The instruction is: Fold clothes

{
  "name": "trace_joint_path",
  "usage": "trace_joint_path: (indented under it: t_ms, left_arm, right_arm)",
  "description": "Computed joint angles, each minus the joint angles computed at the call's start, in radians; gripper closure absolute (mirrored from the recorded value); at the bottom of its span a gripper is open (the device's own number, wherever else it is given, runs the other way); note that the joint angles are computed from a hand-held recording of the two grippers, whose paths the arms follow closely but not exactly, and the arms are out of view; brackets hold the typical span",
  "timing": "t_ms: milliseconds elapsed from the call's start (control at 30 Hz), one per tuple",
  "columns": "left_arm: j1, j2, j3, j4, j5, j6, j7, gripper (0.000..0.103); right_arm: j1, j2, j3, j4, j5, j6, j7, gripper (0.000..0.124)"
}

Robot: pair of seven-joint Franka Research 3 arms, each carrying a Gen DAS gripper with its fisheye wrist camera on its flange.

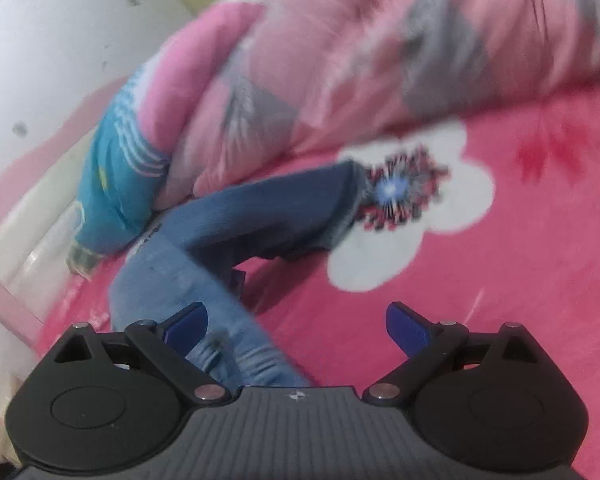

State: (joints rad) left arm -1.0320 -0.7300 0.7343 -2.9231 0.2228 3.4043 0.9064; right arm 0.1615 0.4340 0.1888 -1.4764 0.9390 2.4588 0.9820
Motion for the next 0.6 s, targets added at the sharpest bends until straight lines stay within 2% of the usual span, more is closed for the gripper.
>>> trace_joint_path:
  t_ms: [33,67,133,200,233,333,367,433,467,500,567,600]
  left_arm:
    - [-0.047,-0.005,0.053,-0.007,0.000,0.046,-0.002,0.008]
    - [-0.071,0.000,0.083,-0.013,0.001,0.084,-0.019,0.008]
    - [-0.099,0.011,0.126,-0.025,0.008,0.156,-0.061,0.008]
    - [-0.116,0.029,0.156,-0.041,0.013,0.247,-0.104,0.011]
    - [-0.121,0.036,0.168,-0.042,0.020,0.278,-0.122,0.012]
    - [-0.131,0.066,0.191,-0.037,0.035,0.332,-0.180,0.023]
    - [-0.115,0.077,0.177,-0.032,0.034,0.320,-0.197,0.028]
    - [-0.082,0.098,0.146,-0.023,0.031,0.292,-0.232,0.044]
    - [-0.066,0.108,0.131,-0.019,0.030,0.278,-0.249,0.052]
    - [-0.034,0.116,0.098,-0.016,0.024,0.257,-0.262,0.065]
    - [0.077,0.119,-0.018,-0.021,0.007,0.202,-0.267,0.080]
    - [0.135,0.123,-0.080,-0.019,-0.002,0.180,-0.268,0.086]
  right_arm:
    - [-0.013,0.047,0.000,0.058,0.001,-0.081,0.048,0.026]
    - [-0.029,0.094,0.004,0.117,0.000,-0.177,0.099,0.026]
    - [-0.051,0.150,0.016,0.186,-0.008,-0.309,0.139,0.027]
    - [-0.052,0.128,0.020,0.155,-0.020,-0.322,0.088,0.031]
    - [-0.050,0.106,0.020,0.127,-0.025,-0.318,0.054,0.036]
    - [-0.054,0.058,0.018,0.070,0.002,-0.322,0.000,0.053]
    - [-0.055,0.042,0.016,0.053,0.013,-0.323,-0.013,0.056]
    - [-0.049,0.017,0.007,0.029,0.021,-0.324,-0.027,0.072]
    - [-0.045,0.001,0.002,0.012,0.023,-0.318,-0.036,0.076]
    - [-0.040,-0.014,-0.003,-0.005,0.024,-0.312,-0.044,0.082]
    - [-0.029,-0.041,-0.012,-0.030,0.023,-0.302,-0.056,0.093]
    - [-0.024,-0.051,-0.015,-0.038,0.024,-0.301,-0.060,0.102]
